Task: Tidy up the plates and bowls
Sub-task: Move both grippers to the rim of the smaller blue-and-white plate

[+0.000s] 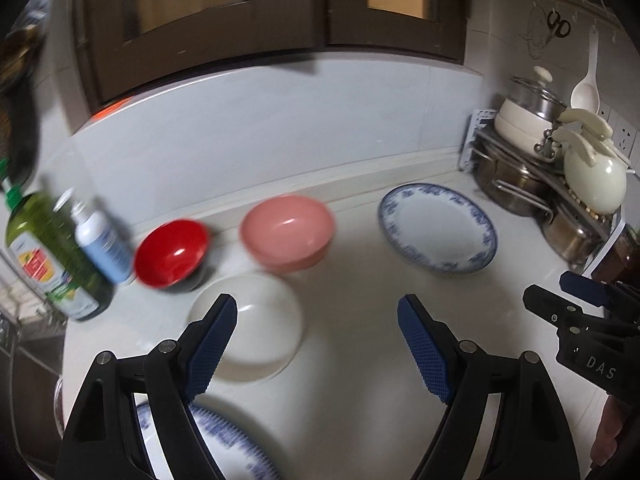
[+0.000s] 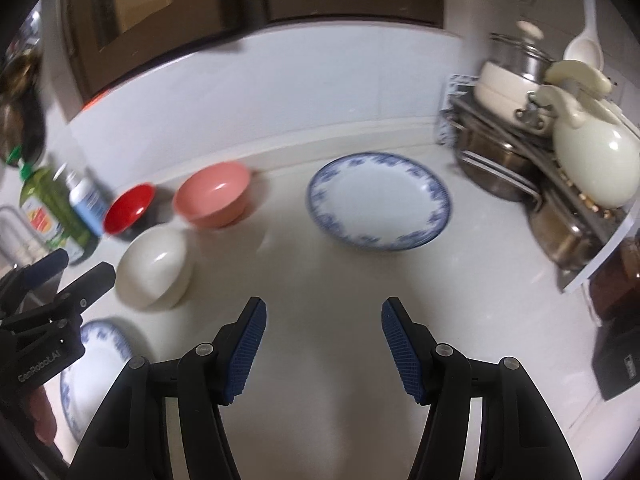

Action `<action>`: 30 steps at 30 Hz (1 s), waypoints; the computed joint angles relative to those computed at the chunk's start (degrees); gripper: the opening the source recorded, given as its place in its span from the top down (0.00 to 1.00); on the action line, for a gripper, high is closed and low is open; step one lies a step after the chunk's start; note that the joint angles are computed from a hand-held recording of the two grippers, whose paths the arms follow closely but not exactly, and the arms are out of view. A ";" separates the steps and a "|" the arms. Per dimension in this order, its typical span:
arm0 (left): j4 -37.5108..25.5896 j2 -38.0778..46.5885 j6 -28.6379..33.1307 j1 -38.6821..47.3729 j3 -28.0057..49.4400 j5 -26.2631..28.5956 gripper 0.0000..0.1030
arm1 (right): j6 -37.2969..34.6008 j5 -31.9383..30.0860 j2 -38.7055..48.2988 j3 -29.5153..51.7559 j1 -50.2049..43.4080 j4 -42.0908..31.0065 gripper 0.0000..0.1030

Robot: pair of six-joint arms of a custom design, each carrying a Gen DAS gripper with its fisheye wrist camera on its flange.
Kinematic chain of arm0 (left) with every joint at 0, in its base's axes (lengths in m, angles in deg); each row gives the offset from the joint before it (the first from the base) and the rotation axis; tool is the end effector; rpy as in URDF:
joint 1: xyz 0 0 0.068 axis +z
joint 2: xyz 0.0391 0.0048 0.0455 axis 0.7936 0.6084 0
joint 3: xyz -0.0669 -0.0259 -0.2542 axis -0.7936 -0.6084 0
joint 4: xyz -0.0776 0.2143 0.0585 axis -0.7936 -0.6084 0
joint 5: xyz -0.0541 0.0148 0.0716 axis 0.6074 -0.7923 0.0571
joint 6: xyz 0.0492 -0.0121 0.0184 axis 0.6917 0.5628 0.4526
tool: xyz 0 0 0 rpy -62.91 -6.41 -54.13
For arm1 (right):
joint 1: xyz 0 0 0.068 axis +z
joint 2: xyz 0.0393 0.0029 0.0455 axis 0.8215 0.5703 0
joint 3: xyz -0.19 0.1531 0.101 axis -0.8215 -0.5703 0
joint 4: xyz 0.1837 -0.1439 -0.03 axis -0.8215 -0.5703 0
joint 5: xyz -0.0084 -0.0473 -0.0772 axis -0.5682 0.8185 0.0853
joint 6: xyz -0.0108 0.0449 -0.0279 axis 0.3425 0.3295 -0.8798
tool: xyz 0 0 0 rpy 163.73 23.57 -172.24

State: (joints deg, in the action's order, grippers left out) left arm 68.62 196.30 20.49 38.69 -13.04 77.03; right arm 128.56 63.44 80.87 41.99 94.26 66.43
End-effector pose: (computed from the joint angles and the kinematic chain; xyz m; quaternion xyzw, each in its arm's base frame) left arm 0.3327 -0.0908 0.1144 0.2882 0.8800 -0.1036 0.3631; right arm 0.2282 0.1585 0.1023 0.2362 0.9056 -0.0487 0.3489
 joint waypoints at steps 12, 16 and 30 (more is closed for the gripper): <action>-8.16 13.46 -4.67 -11.28 20.28 -6.07 0.20 | -15.23 -5.87 -4.30 -9.61 -18.24 15.09 0.41; -10.95 19.44 -6.60 -13.86 27.88 -7.82 0.20 | -20.63 -8.91 -1.31 -10.84 -24.15 22.27 0.41; -27.28 44.05 -10.47 -18.27 63.85 -12.00 0.20 | -32.01 -16.79 16.68 -2.11 -40.43 32.65 0.41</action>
State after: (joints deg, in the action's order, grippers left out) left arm 41.35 240.35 10.02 20.42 50.81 65.03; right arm 96.55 46.66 97.55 39.88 53.83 99.08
